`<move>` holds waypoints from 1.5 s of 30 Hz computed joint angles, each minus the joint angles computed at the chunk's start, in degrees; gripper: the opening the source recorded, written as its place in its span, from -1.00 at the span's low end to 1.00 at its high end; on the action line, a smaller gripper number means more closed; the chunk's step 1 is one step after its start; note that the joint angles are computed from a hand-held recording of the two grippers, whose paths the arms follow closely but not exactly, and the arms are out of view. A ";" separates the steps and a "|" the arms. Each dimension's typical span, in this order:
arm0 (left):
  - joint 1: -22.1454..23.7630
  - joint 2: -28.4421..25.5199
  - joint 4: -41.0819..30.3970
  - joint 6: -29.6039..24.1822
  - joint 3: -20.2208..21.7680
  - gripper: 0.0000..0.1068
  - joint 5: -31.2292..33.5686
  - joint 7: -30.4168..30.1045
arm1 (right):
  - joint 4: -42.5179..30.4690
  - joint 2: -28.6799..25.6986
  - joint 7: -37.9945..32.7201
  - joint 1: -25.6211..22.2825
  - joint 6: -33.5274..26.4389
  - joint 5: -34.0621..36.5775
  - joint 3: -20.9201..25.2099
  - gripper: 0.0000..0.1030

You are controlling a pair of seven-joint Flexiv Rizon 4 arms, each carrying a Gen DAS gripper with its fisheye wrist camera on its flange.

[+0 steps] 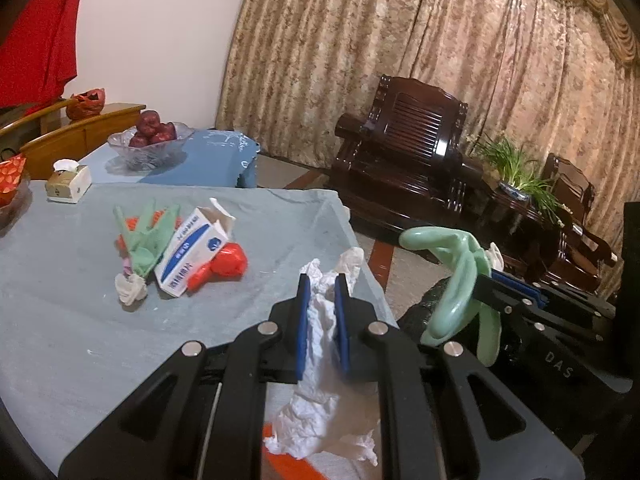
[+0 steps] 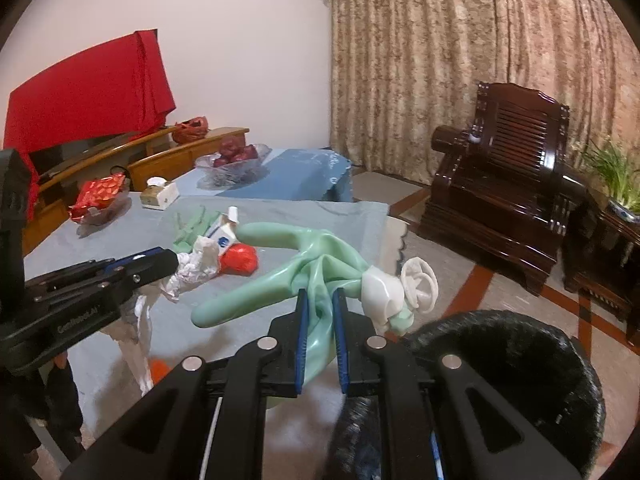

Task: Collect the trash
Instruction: 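Carry the tissue and green glove in both grippers over the black trash bin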

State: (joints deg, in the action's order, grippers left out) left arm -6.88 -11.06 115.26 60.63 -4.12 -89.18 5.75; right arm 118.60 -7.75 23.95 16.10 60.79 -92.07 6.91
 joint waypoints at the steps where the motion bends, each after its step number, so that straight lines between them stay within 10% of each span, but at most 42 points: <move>1: -0.23 0.18 0.22 0.19 -0.12 -0.78 -0.28 0.37 | 0.53 0.51 0.14 -0.15 -0.12 -0.03 0.03 -0.76; 45: -16.04 7.25 12.12 2.35 -3.24 -0.78 -5.17 9.96 | 26.90 25.17 2.61 -2.74 -14.21 20.36 8.71 -0.76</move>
State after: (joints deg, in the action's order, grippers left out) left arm -22.92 -3.80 127.39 62.98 -7.36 -94.35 15.71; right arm 145.51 17.42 26.55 13.35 46.58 -71.71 15.62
